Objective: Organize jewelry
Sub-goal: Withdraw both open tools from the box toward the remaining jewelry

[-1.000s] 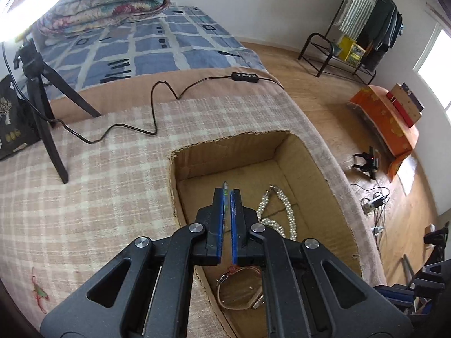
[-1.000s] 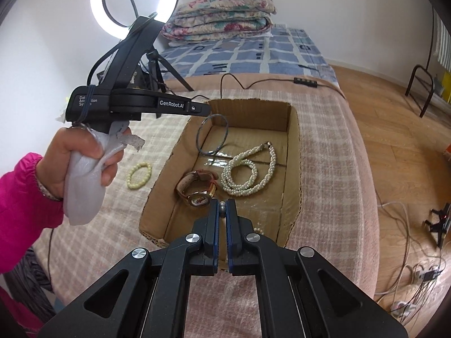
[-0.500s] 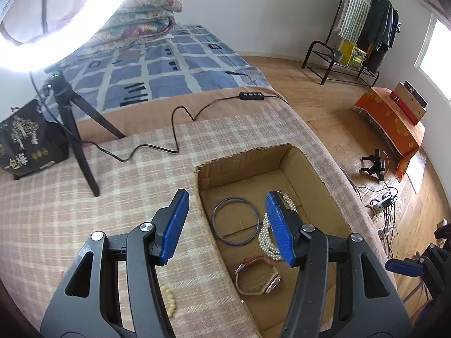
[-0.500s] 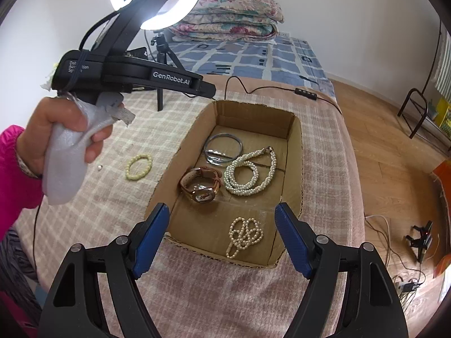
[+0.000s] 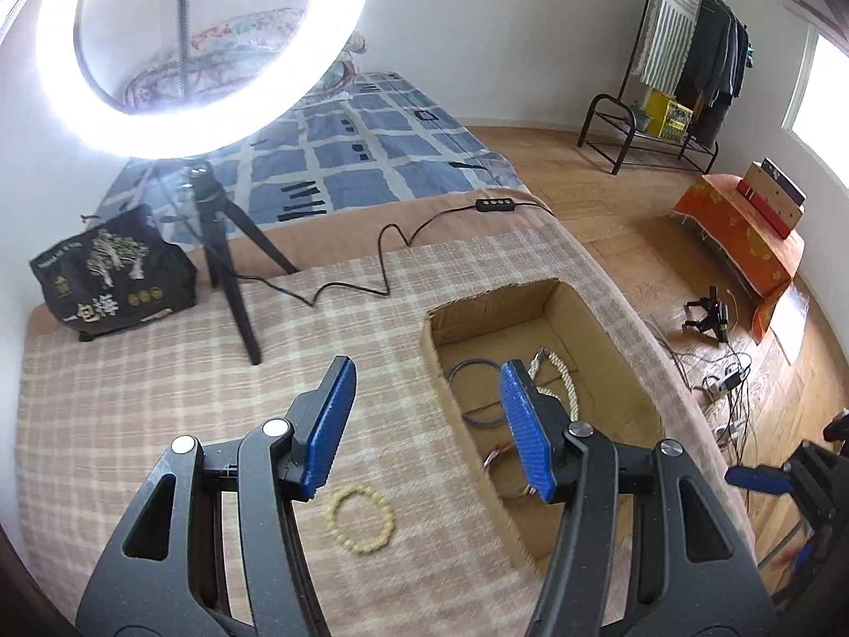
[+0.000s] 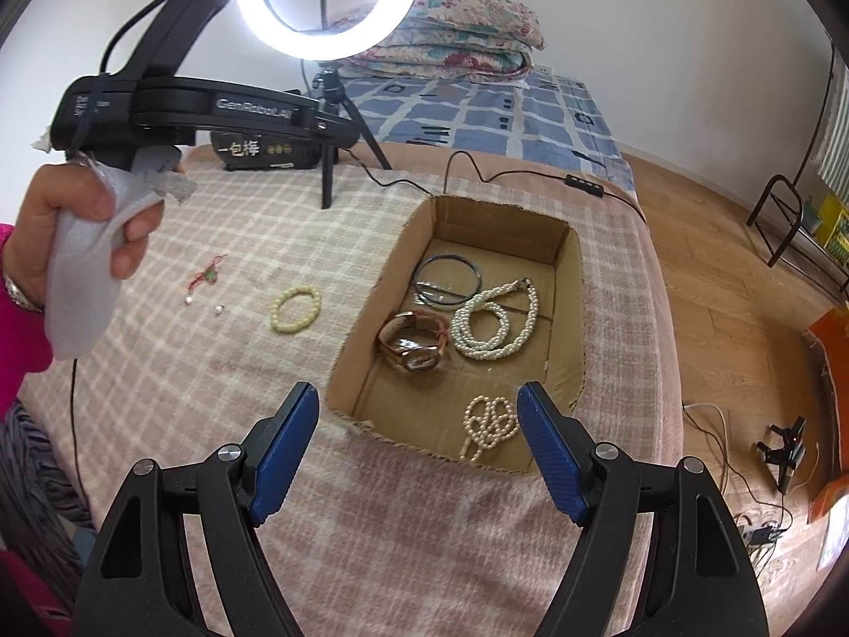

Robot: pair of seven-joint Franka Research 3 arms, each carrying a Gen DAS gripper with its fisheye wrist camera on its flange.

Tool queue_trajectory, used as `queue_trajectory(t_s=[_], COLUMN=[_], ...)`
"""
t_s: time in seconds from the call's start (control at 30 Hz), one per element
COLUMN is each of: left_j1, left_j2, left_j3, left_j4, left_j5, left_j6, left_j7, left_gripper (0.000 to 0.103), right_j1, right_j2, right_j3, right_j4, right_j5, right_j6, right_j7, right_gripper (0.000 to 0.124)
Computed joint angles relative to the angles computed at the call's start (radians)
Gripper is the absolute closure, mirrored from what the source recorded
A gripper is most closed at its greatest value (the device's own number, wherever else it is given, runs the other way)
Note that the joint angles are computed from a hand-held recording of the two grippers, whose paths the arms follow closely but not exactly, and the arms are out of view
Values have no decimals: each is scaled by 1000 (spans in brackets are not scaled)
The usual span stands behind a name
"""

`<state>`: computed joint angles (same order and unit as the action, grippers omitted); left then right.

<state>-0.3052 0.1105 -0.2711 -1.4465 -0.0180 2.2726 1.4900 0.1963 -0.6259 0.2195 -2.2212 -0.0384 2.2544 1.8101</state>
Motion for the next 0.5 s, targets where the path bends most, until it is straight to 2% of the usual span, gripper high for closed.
queue_trajectory(t_s=[0.17,0.33,0.5], left_j1=[31,60,86], left_j2=[-90,-212,-307], left_j3=[20,59,113], left_j4=[-69,-192,-301], left_j5=[-42,-33,-85], left_j6=[-21,17,47], left_j7=[81,135,197], left_gripper=[43,39,37], right_j1=[7,27,46], right_j2=[8,32,87], right_j3=[22,42,67], right_j4=[21,48,90], right_j5=[-9,-22,-51], right_j6=[-25,-12,16], right_j7=[17,20,36], right_gripper=[47,47,47])
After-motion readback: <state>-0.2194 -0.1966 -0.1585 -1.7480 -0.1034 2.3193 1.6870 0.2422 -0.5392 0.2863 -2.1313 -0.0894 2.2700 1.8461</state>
